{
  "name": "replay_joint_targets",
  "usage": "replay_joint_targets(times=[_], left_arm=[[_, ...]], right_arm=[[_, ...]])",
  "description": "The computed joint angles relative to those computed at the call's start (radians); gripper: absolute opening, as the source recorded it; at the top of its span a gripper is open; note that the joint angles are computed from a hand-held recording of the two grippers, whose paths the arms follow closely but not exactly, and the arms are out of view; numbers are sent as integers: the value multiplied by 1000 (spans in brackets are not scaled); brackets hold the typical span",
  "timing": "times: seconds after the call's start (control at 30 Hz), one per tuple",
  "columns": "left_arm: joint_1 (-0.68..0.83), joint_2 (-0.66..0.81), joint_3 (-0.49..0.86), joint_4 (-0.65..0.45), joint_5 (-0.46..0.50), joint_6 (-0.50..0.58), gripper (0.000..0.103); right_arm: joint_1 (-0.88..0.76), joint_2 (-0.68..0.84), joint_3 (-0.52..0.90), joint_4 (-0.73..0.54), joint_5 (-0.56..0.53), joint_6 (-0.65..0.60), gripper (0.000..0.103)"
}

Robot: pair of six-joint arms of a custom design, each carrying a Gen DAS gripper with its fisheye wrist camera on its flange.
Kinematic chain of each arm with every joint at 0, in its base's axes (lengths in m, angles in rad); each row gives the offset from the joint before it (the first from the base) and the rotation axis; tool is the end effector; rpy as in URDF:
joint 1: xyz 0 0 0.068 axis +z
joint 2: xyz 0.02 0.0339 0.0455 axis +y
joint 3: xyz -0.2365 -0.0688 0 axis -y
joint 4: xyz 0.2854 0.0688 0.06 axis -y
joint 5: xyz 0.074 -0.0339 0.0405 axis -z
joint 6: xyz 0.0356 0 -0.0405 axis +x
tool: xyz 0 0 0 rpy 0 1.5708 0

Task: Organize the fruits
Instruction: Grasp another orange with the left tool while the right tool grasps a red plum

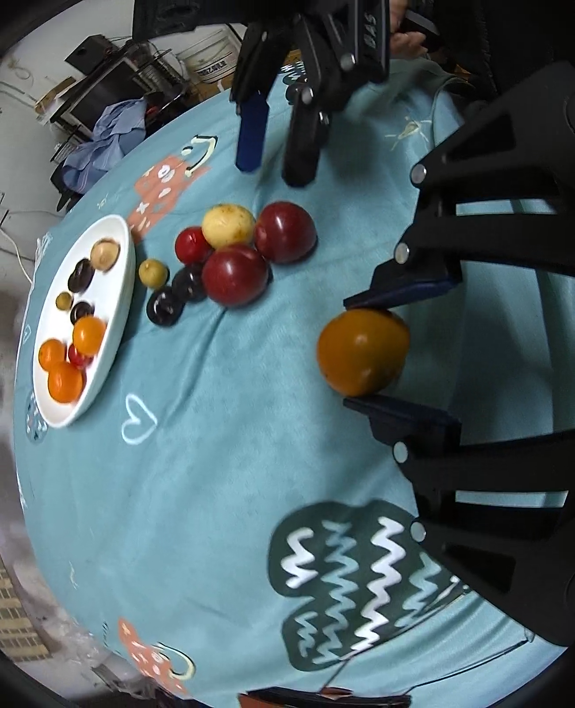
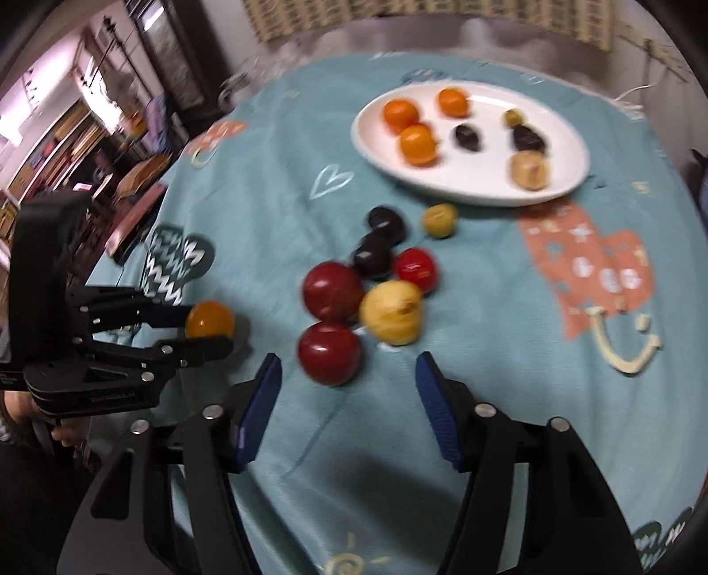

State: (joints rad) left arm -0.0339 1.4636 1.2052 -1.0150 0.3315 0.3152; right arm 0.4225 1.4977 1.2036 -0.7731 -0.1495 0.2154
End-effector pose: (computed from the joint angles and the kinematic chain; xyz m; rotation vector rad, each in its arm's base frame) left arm 0.3169 -0.0223 0.2308 0.5504 2.7209 -0.4014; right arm 0.3134 0.1467 0.2284 -0.3285 2.6609 0.4069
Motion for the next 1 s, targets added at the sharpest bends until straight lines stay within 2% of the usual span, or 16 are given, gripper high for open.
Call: replay_joint_targets(times=[0.1,0.23,0.37,0.63,0.8,1.0], left_arm=[[13,-17,-18,0,4,1,39],[28,-22,-25,0,13,4,39],[31,-21,-27,-2,23,4,39],[-4,-5,-18,3,21,-12,39],[-48,15,-1,10,19,-26,39],[-93,106,125,10,38,-74,39]], right_arm=[[14,61,37,-6,-14,7,58],[16,122,65,-10,-35,22,49],[1,118,51,9,-49,39,40],[-18,19,-3,15,-19,23,39],[-86,-66,-84,15,-36,53,39],[-220,-167,-144,17,-49,68,39]])
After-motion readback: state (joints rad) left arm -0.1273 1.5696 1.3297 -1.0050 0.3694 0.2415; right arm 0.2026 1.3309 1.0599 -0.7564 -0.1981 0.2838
